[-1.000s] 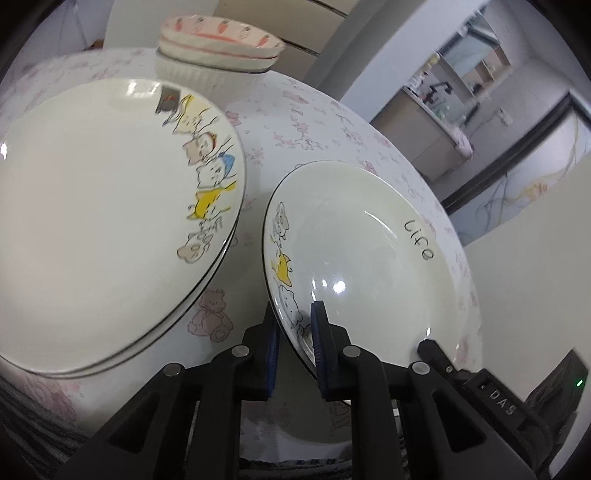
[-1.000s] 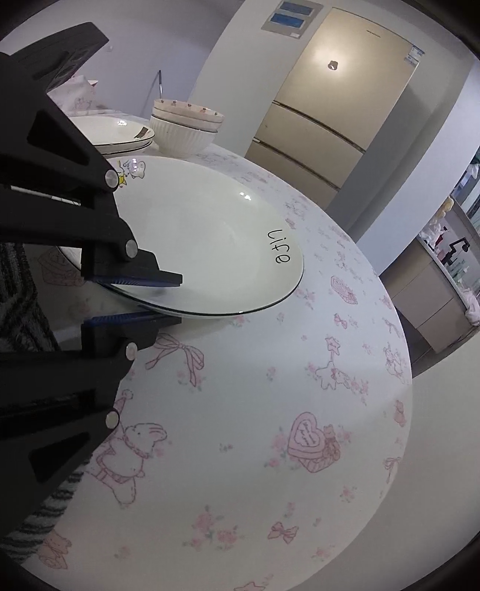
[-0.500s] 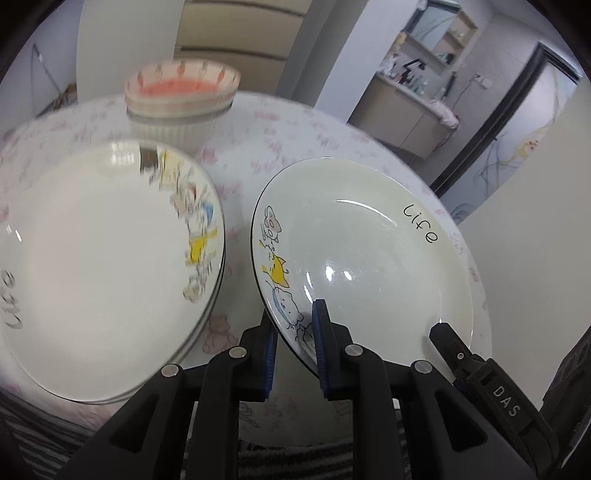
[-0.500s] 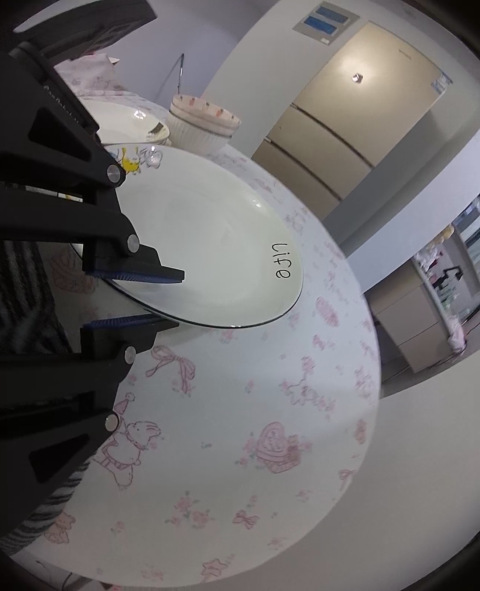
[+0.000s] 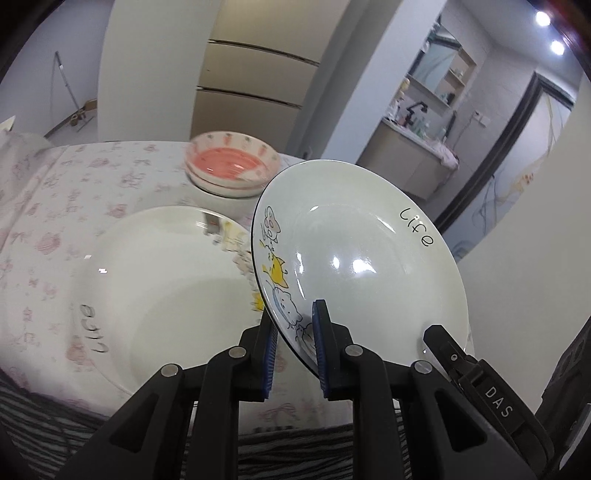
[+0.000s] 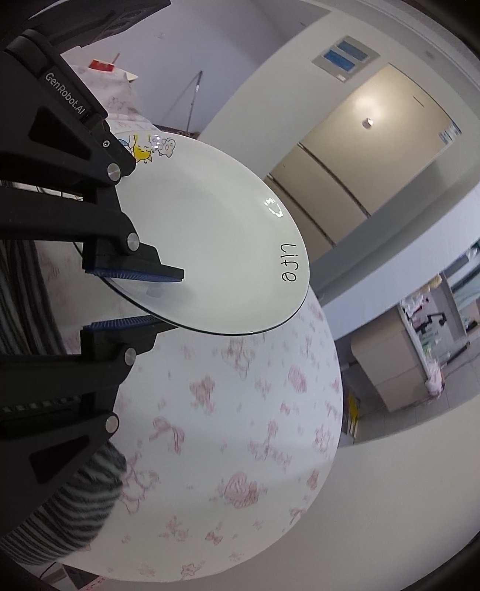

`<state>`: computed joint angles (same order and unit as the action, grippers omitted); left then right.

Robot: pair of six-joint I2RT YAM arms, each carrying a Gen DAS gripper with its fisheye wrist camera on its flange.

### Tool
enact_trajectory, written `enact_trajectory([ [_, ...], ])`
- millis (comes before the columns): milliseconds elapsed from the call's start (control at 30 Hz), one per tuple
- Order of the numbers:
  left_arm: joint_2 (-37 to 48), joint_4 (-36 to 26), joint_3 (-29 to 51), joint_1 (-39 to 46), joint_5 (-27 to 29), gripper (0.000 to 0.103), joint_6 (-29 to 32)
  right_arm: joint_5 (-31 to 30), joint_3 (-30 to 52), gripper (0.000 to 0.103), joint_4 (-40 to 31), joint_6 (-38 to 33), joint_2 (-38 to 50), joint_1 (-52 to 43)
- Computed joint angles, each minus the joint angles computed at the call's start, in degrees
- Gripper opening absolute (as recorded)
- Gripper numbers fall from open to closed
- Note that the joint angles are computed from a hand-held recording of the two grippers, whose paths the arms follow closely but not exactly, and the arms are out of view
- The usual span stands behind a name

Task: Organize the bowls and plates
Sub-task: 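Carry the 'Life' plate with the right tool over the cartoon plate stack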

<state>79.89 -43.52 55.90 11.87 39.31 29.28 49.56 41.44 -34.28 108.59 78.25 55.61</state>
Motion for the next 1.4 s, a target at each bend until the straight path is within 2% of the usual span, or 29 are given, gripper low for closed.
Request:
enact_trajectory([
  [200, 4.1, -3.9, 6.4, 7.4, 3.5, 0.020, 4.1, 0.3, 7.6, 0.017, 1.6, -7.1, 5.2, -0.4],
  [600, 16.7, -9.6, 18.7, 18.3, 5.3, 0.021, 10.5, -2.4, 19.2, 0.017, 9.1, -16.3, 17.7, -0.2],
  [1100, 23.7, -8.2, 19.8, 20.4, 2.3, 0.021, 13.0, -7.1, 24.5, 0.017, 9.1, -15.6, 26.0, -0.5],
  [1400, 26.1, -6.7, 19.0, 19.1, -1.1, 0.022, 12.5, -9.9, 23.4, 0.017, 10.6, -14.1, 28.0, -1.1],
])
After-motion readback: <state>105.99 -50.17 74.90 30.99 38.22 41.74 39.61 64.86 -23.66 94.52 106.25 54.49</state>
